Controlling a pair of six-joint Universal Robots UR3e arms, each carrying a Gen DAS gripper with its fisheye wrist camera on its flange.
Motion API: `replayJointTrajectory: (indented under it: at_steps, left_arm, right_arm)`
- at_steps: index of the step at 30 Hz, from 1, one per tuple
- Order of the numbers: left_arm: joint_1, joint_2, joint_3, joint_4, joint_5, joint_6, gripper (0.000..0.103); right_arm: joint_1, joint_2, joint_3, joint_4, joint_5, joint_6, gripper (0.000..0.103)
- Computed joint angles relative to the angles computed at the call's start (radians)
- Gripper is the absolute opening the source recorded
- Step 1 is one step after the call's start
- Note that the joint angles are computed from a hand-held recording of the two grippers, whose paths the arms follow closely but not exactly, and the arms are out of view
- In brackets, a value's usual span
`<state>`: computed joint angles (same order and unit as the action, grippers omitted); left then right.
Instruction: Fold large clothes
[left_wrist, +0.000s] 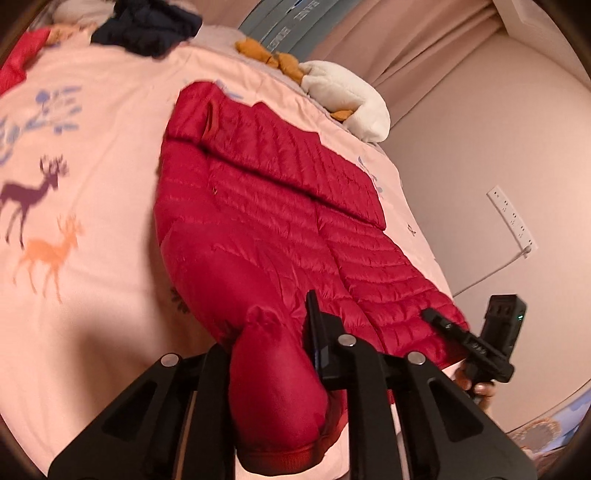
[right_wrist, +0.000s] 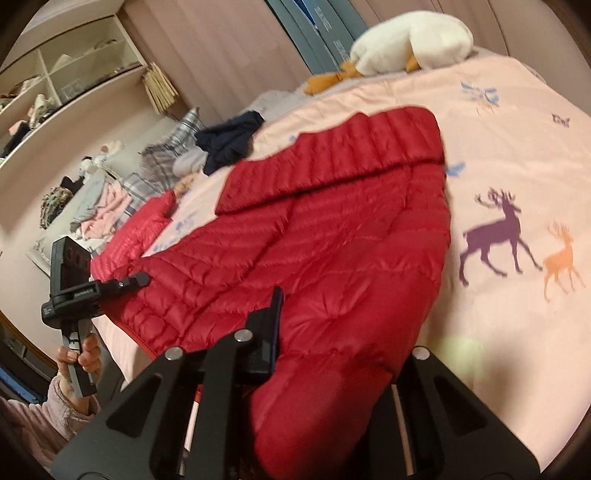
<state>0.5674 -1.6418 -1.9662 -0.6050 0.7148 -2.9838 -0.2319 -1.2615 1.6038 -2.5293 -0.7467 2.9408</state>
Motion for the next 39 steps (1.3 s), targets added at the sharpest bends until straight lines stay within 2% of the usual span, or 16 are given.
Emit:
replayJointTrajectory:
  at_steps: [7, 14, 21, 27, 33, 39]
  left_arm:
    - [-0.040, 0.042, 0.019, 0.044, 0.052, -0.012, 0.015]
    - [-0.032, 0.091, 0.054, -0.014, 0.038, 0.011, 0.015]
    - [0.010, 0.166, 0.066, -0.080, -0.020, 0.060, 0.015]
    - [0.070, 0.265, 0.054, -0.187, -0.090, 0.143, 0.015]
    - [0.155, 0.396, 0.032, -0.373, -0.191, 0.278, 0.015]
    - [0.280, 0.543, 0.033, -0.740, -0.327, 0.527, 0.015]
  right_arm:
    - [-0.022, -0.042, 0.003, 0.001, 0.071, -0.032, 0.013]
    - [-0.049, -0.086, -0.016, 0.056, 0.143, -0.077, 0.013]
    - [-0.105, -0.180, 0.005, 0.151, 0.236, -0.172, 0.013]
    - [-0.157, -0.294, 0.054, 0.255, 0.327, -0.276, 0.013]
    - [-0.215, -0.404, 0.072, 0.456, 0.435, -0.453, 0.013]
    - [-0.269, -0.482, 0.041, 0.746, 0.524, -0.689, 0.013]
